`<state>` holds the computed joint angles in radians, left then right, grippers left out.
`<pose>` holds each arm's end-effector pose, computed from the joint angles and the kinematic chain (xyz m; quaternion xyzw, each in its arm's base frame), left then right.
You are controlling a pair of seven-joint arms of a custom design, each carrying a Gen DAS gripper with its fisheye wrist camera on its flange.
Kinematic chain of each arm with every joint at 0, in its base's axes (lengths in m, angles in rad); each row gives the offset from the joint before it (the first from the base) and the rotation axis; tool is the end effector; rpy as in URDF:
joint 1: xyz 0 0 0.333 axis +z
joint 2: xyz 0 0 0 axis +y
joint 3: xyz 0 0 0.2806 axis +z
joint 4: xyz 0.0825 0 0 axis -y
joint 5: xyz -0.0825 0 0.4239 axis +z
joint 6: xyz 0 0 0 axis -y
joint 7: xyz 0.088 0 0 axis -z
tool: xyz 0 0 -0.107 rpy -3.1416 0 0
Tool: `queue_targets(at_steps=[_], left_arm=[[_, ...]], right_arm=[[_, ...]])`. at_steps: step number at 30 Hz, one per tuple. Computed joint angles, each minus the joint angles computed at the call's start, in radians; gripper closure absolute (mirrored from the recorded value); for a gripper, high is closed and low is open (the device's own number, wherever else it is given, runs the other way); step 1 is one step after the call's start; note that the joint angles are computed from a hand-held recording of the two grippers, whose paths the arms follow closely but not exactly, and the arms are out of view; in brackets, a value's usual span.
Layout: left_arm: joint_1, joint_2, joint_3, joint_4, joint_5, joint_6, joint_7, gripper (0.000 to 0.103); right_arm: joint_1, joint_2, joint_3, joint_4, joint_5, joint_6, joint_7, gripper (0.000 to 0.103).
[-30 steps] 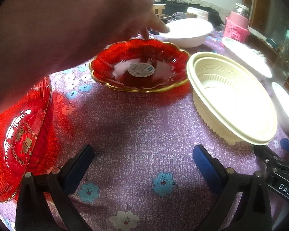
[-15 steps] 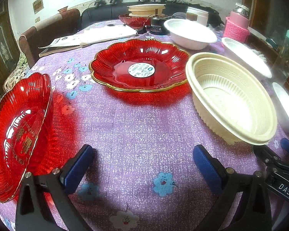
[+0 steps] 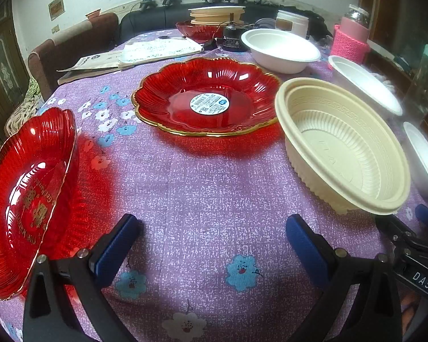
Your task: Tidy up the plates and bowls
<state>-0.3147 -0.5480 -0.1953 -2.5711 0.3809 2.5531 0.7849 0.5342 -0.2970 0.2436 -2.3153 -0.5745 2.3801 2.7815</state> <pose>0.4105 -0.2340 0.4506 -0.6764 0.6676 -0.2150 0.2250 0.3844 0.3742 0.4446 -0.6464 0.6980 -0.2234 0.2122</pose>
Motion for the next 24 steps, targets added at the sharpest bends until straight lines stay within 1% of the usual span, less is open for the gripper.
queue_targets(at_steps=[10, 17, 20, 22, 24], left_arm=[[0.001, 0.000, 0.000, 0.000, -0.001, 0.000, 0.001, 0.001], [-0.007, -0.003, 0.004, -0.001, -0.010, -0.004, 0.015, 0.001], [-0.014, -0.012, 0.009, -0.001, -0.022, -0.025, 0.030, 0.001], [-0.013, -0.024, 0.000, 0.000, -0.023, -0.055, 0.025, 0.001], [-0.008, -0.045, -0.010, -0.006, -0.014, -0.079, 0.010, 0.001]], right_arm=[[0.000, 0.010, -0.001, 0.009, -0.005, -0.002, 0.003, 0.000], [0.007, -0.011, -0.001, -0.007, 0.011, -0.009, -0.007, 0.000], [0.016, -0.052, -0.001, -0.046, 0.029, 0.001, -0.005, 0.000], [0.018, -0.096, 0.007, -0.081, 0.025, 0.022, 0.025, 0.000], [0.001, -0.163, 0.037, -0.128, -0.037, 0.046, 0.097, 0.000]])
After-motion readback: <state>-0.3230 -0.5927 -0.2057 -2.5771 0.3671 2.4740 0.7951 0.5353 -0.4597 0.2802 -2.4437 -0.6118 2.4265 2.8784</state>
